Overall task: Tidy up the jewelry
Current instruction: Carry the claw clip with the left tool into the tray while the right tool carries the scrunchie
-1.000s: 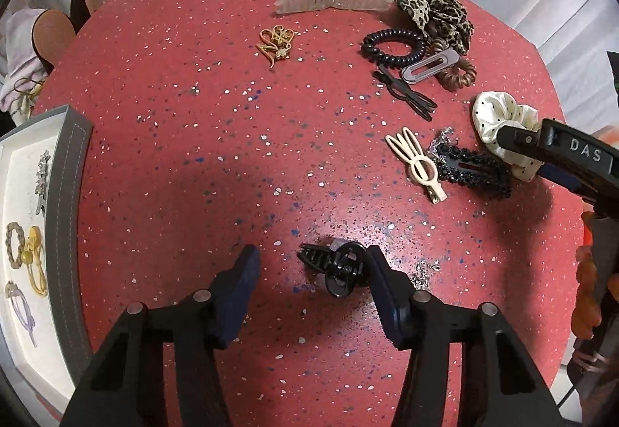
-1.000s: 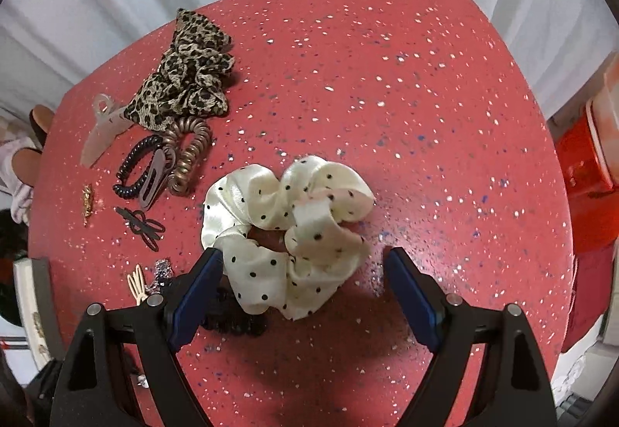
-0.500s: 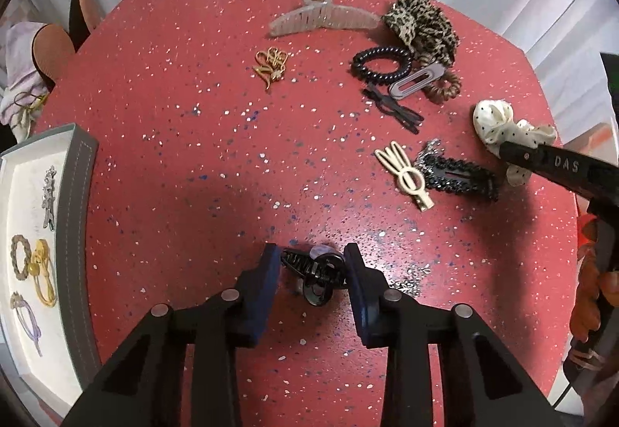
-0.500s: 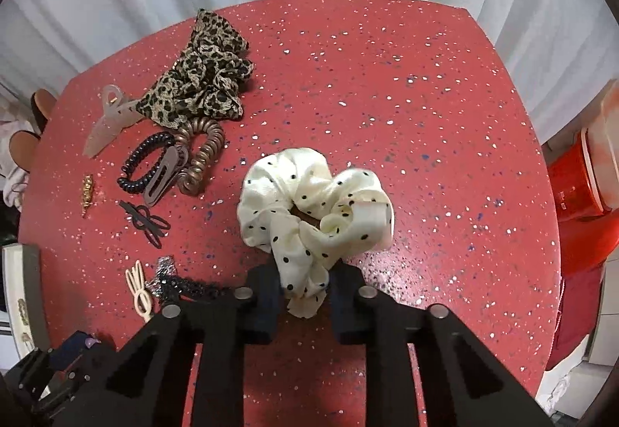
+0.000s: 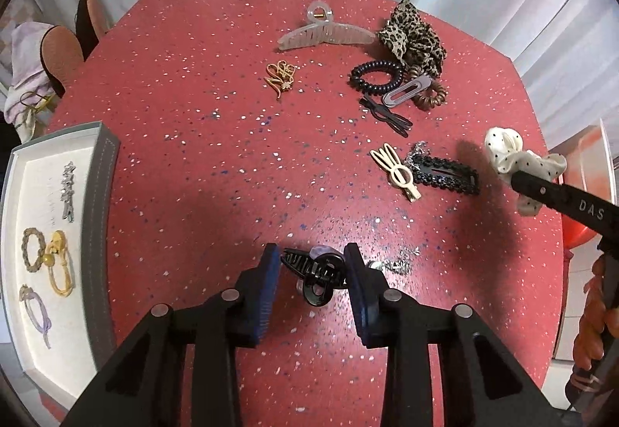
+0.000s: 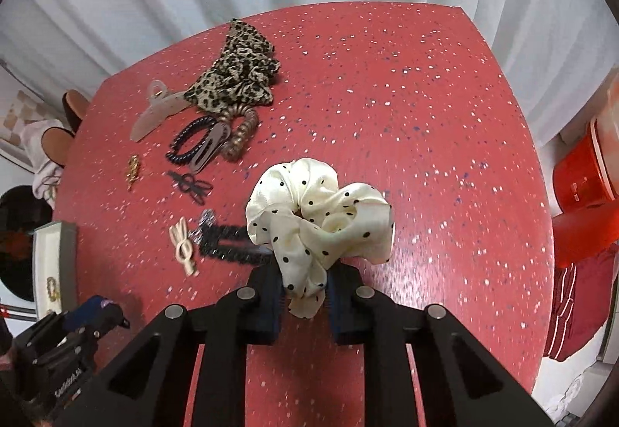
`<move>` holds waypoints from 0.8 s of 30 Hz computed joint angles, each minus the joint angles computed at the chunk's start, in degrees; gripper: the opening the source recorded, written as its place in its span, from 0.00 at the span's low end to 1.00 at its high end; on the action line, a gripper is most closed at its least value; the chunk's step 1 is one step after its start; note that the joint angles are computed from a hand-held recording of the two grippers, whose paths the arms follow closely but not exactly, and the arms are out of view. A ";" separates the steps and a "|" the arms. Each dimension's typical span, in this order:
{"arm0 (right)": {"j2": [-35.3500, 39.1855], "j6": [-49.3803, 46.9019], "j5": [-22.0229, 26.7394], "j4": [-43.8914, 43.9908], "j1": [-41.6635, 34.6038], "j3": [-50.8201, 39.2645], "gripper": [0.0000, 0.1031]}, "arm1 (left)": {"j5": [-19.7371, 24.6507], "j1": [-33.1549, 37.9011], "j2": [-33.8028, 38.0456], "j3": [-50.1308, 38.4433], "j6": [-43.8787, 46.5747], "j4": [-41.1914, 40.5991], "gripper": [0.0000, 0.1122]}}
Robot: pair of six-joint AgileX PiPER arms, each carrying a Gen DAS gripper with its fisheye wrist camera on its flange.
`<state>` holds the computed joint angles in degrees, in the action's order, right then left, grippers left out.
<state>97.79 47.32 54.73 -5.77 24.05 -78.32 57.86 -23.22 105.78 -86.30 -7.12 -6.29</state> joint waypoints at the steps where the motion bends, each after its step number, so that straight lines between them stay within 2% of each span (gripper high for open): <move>1: -0.40 0.24 0.26 0.06 0.32 0.05 0.19 | 0.06 -0.06 -0.42 0.24 -0.15 0.05 0.32; 12: -1.51 3.17 3.48 0.07 5.29 -2.55 0.19 | 0.62 3.08 -6.75 5.19 2.02 -0.64 0.32; 24: 3.16 6.40 9.13 -1.51 13.45 -13.08 0.19 | 2.33 9.98 -13.27 8.53 5.65 -1.97 0.32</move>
<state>100.95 53.72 63.86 -7.28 37.50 -91.40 60.19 -13.24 92.50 -77.78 -1.48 -8.26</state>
